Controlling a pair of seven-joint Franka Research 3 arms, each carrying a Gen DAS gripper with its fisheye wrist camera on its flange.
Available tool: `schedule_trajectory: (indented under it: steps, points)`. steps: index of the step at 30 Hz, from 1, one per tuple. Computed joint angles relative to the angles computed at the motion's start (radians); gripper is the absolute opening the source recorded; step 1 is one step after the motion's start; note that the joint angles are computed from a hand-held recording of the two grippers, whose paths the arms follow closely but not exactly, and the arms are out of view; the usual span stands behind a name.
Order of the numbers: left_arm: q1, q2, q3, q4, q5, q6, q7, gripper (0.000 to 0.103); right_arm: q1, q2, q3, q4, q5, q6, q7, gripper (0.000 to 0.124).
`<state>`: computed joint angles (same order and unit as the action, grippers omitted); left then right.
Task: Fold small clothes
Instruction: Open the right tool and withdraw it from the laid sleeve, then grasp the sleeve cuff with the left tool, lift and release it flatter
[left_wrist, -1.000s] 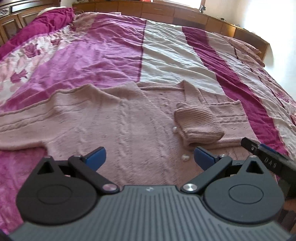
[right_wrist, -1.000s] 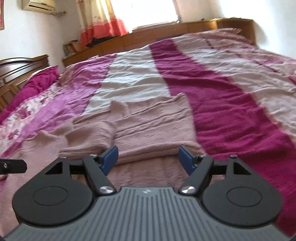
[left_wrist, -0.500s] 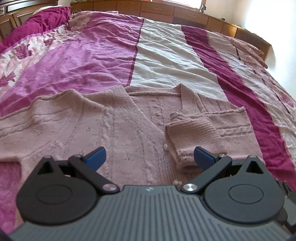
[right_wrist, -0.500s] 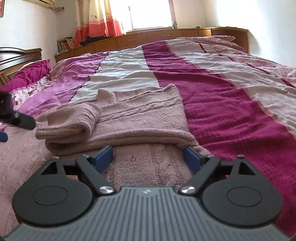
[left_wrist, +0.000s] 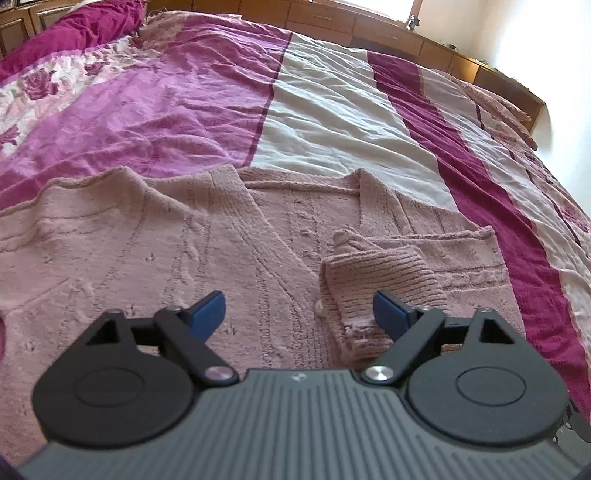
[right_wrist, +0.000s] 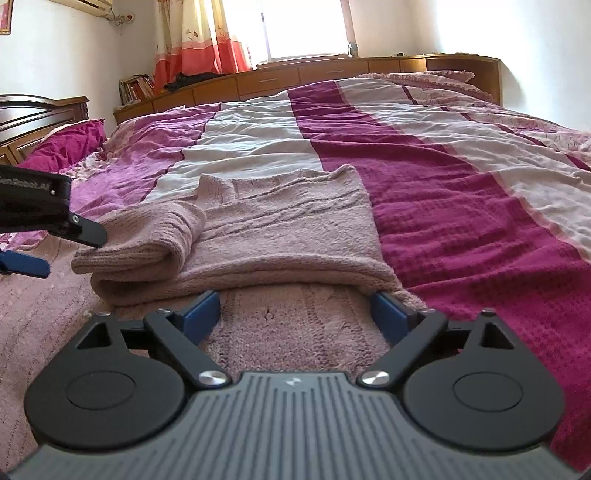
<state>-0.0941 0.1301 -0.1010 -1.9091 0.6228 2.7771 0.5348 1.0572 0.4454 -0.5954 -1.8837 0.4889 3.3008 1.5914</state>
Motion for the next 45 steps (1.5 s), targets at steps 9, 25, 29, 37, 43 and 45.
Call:
schedule_trajectory:
  steps: [9, 25, 29, 37, 43, 45]
  points:
    - [0.009, 0.005, 0.0, -0.024, -0.069, 0.081, 0.029, 0.057, 0.004, 0.002, -0.002, 0.0, 0.009, 0.002, -0.008, 0.094]
    - [-0.009, 0.051, 0.0, 0.007, -0.131, 0.139, 0.073, 0.022, 0.008, 0.005, -0.006, 0.002, 0.011, 0.002, -0.01, 0.095]
    - [-0.026, 0.027, 0.036, -0.017, -0.061, 0.176, 0.006, 0.012, 0.009, 0.006, -0.008, 0.003, 0.011, 0.001, -0.01, 0.095]
    - [-0.017, -0.034, 0.053, 0.005, 0.231, 0.062, -0.16, 0.011, 0.01, 0.006, -0.008, 0.002, 0.012, 0.002, -0.01, 0.095]
    - [0.029, -0.092, 0.025, -0.002, 0.38, -0.059, -0.146, 0.011, 0.009, 0.005, -0.007, 0.002, 0.012, 0.003, -0.01, 0.095]
    - [0.046, -0.103, 0.018, -0.007, 0.382, -0.092, -0.116, 0.011, 0.012, 0.006, -0.01, 0.002, 0.013, 0.002, -0.011, 0.095]
